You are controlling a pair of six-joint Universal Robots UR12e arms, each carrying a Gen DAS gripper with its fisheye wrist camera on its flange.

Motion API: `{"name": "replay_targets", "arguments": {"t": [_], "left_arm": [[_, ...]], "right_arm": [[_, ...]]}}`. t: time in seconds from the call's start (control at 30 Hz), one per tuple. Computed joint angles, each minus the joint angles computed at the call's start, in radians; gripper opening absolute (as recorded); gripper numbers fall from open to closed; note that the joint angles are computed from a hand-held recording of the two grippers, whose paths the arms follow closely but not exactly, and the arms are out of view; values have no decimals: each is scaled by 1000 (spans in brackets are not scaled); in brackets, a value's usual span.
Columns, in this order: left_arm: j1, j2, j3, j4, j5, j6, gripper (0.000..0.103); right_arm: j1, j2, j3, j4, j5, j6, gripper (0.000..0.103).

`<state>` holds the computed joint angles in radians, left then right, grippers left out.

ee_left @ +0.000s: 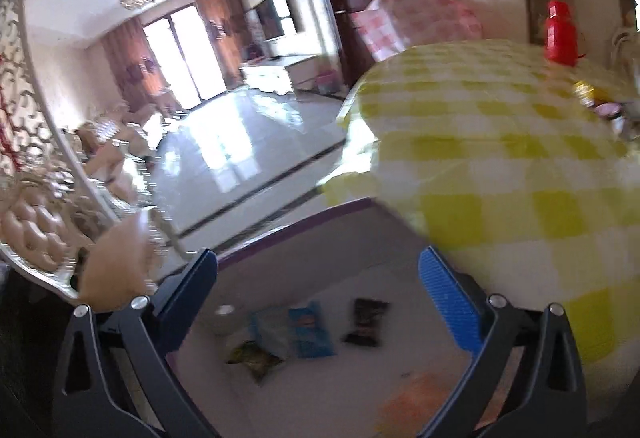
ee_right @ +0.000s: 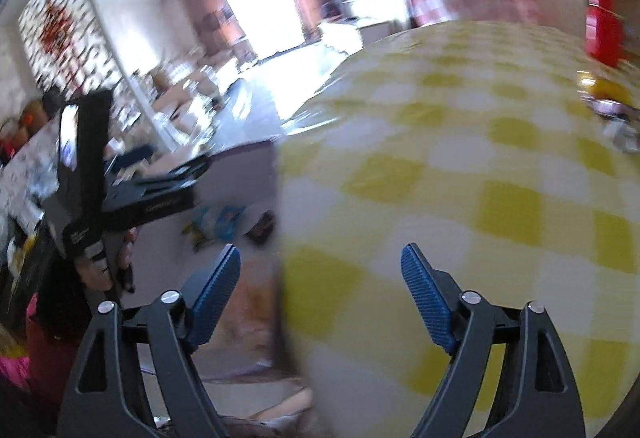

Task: Organize snacks
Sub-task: 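Open both grippers to drop the bun and biscuit pack into the box, then swing back to the pile and grasp the white paper-wrapped snack with the right gripper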

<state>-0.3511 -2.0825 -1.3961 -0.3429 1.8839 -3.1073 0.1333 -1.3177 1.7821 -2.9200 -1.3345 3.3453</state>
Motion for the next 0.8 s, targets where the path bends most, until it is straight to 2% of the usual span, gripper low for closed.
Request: {"name": "replay_targets", "arguments": {"t": [0.03, 0.1, 0.2, 0.3, 0.33, 0.47, 0.63, 0.73, 0.8], "left_arm": [[2, 5, 1, -8, -48, -14, 101], [6, 12, 19, -54, -226, -63, 101], [-12, -11, 87, -140, -409, -77, 101], [-45, -60, 176, -199, -532, -58, 101], [-64, -91, 229, -229, -546, -51, 101], [-125, -202, 396, -262, -528, -79, 101], [-184, -364, 641, -351, -514, -81, 101], [-211, -482, 844, -440, -504, -53, 101], [-226, -571, 1005, -518, -475, -42, 101]], "right_arm": [[-9, -12, 13, -6, -20, 16, 85], [-37, -40, 44, -16, -68, 63, 86], [-87, -78, 97, -33, -122, 139, 86], [-131, -112, 142, -43, -165, 188, 86], [-141, -115, 150, -45, -177, 196, 86], [-203, -136, 177, -36, -269, 236, 87], [-302, -132, 179, 0, -299, 313, 86], [-342, -116, 164, 9, -320, 351, 86], [-357, -88, 132, 27, -327, 347, 86]]}}
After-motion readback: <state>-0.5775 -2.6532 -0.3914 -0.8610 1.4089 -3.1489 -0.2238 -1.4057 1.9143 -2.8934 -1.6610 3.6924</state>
